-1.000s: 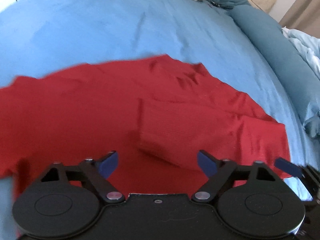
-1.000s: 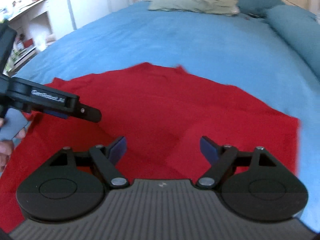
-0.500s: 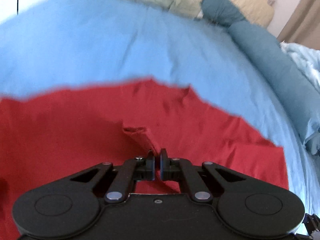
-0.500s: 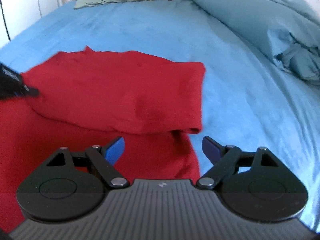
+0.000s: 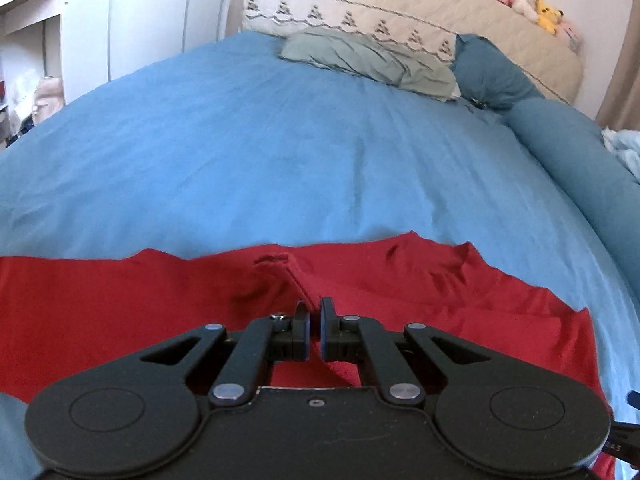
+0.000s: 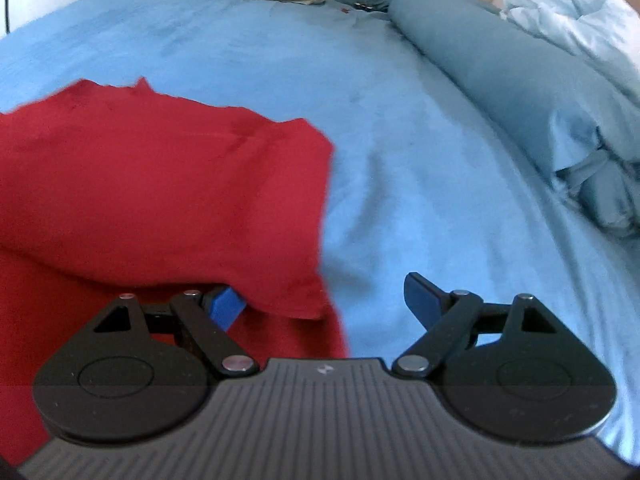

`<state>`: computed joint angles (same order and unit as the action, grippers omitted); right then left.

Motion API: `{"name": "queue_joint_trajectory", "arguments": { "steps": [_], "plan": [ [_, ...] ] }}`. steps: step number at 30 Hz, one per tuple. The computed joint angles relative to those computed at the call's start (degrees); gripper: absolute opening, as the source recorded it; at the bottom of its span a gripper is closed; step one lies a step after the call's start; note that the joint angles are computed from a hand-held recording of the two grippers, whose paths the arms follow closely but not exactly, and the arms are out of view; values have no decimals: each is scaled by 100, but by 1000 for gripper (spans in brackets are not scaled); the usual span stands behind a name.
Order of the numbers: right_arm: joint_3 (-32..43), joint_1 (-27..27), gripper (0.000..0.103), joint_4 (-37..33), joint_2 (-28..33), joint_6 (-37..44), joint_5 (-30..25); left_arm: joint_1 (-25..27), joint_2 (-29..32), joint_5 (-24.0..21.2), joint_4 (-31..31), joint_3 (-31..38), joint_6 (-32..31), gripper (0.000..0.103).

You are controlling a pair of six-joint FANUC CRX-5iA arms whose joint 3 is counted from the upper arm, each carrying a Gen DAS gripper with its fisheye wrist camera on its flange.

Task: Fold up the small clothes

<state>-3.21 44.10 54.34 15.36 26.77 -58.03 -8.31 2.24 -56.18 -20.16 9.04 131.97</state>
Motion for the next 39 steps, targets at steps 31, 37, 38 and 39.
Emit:
{"name": "queue_joint_trajectory", "arguments": {
  "steps": [31, 37, 38, 39],
  "plan": [
    [544, -233, 103, -2893, -331, 2118, 1290, -147, -7, -398, 103, -124, -893, 62],
    [684, -195, 103, -2849, -408, 2067, 1152, -151, -4, -561, 262, -210, -1078, 62],
    [703, -238, 103, -2788, -370, 2135, 1331, -123, -23, -578, 329, -262, -1104, 62],
    [844, -277, 103, -2778, -263, 2221, 1402, -97, -30, -606, 372, -303, -1112, 62]
  ]
}}
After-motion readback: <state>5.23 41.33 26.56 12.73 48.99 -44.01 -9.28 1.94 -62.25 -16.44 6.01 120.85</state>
